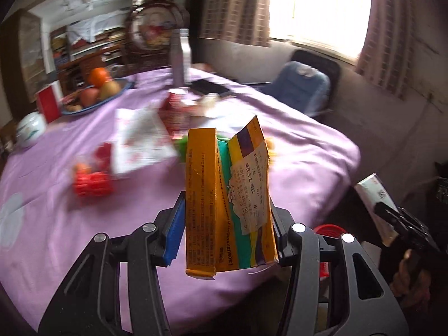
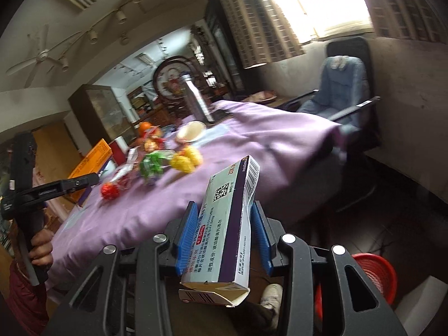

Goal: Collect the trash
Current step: 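Carry both boxes to the red wastebasket and open both tools to drop them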

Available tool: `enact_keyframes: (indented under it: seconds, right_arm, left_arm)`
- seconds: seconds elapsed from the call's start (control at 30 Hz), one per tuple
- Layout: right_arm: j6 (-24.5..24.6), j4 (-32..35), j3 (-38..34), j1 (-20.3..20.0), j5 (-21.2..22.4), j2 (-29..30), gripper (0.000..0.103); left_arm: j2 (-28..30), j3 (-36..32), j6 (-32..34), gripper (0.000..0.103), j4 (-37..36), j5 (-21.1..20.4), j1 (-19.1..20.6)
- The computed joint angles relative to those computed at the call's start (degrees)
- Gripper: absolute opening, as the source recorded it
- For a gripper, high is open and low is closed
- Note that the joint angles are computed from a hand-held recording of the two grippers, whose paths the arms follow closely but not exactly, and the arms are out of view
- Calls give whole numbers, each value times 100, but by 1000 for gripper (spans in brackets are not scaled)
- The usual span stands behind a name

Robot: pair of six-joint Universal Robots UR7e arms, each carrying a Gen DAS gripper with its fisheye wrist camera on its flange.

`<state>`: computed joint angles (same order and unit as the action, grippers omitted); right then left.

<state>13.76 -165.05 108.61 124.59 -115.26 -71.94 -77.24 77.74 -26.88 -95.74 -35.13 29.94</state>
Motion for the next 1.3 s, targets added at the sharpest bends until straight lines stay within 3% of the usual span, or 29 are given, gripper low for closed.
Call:
enact_keyframes:
  seconds: [0.2,0.37,0.4,0.47,0.5,0.63,0.77,1.03,1.1,1.17,1.23,1.3]
  right_arm:
    - [580,418,840,-478,-675,-816,40]
    - [997,850,1328,-1299,-264,-994,41]
    - [1013,868,1381,-1423,-206,-940,43]
    - [1211,1027,1437,-1664,-320,-790,62]
    - [1350,976,1484,-1709,-405,-725,68]
    - [1485,543,1759,-1832,-201,-940,68]
    - [1431,225,1822,-1594,-778,-1098,68]
    - [1370,-72,2055,-1594,-1159,-1478,68]
    - [1439,78,2081,-1604,-1163,-1659,68]
    - [1457,117,2136,-1643,-1143,-1807,68]
    - [1441,122,2151,-1689,-1131,-1871,68]
    - [1408,75,2201,-1746,-1091,-1924,68]
  left_arm:
    - [544,281,958,50,-1200,-1028,7]
    - [1010,288,1193,51,-1483,-1736,101]
    - [1095,281,1212,51,-1500,-1815,126]
    - [1266,263,1242,51,-1485,-1938,167]
    - [1342,266,1267,51,-1466,-1985,182]
    - [1521,316,1320,51,-1315,-2182,244]
    - [1810,241,1398,51,-1160,-2396,335]
    - [2689,-221,1750,53,-1113,-2780,473]
    - [2903,-415,1835,58,-1092,-2904,510]
    - [3016,-512,1825,86,-1154,-2773,505]
    - [3028,-520,1838,93,-1332,-2737,495]
    - [2959,-460,1851,93,-1376,-2687,445]
